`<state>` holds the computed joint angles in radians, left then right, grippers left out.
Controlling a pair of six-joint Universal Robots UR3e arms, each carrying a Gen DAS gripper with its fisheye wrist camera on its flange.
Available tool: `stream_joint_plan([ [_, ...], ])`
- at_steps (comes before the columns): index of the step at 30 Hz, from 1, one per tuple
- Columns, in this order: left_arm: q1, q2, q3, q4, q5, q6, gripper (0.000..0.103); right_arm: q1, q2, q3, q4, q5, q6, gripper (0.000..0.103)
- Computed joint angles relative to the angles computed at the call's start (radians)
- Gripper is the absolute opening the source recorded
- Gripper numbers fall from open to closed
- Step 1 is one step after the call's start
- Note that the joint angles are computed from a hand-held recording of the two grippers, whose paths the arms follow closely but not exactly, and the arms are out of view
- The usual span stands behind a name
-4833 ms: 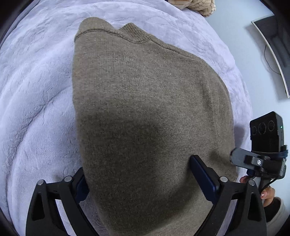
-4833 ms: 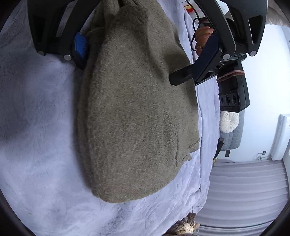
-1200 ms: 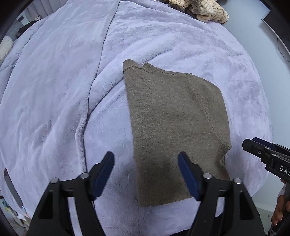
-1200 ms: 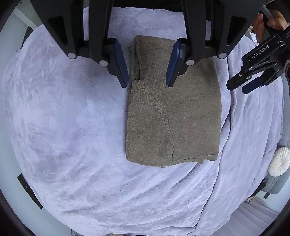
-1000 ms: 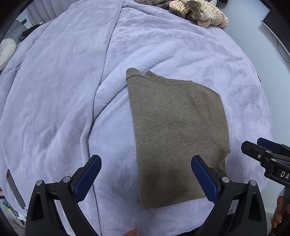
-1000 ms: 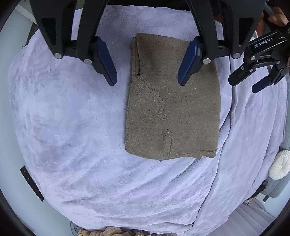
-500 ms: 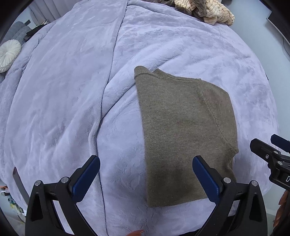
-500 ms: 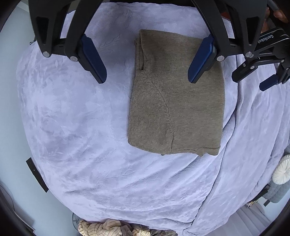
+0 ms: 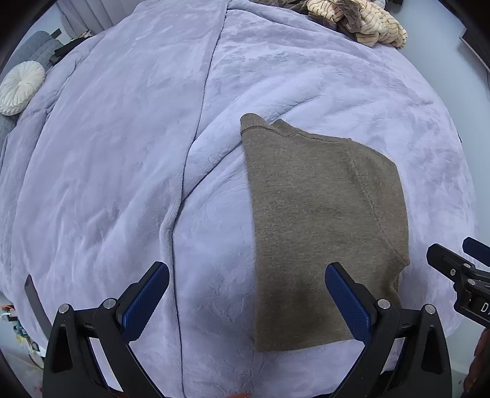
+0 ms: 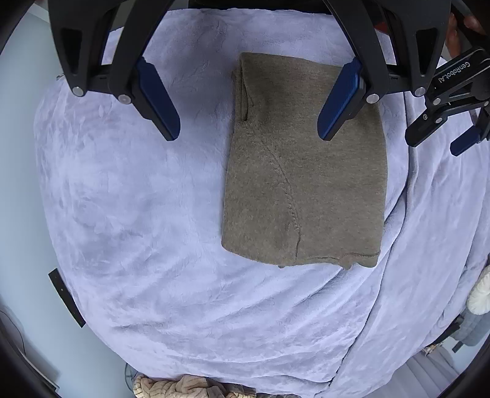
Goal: Fold small clothes
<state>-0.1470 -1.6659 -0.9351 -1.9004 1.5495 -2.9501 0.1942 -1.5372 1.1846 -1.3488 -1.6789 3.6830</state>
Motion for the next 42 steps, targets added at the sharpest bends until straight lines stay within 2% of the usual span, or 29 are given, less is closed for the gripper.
stream_joint_plan([
  [42, 0.009, -0.008, -0.009, 0.002, 0.01, 0.017, 0.102, -0.004, 0.005, 0.014, 0.001, 0.0, 0.013, 0.093],
])
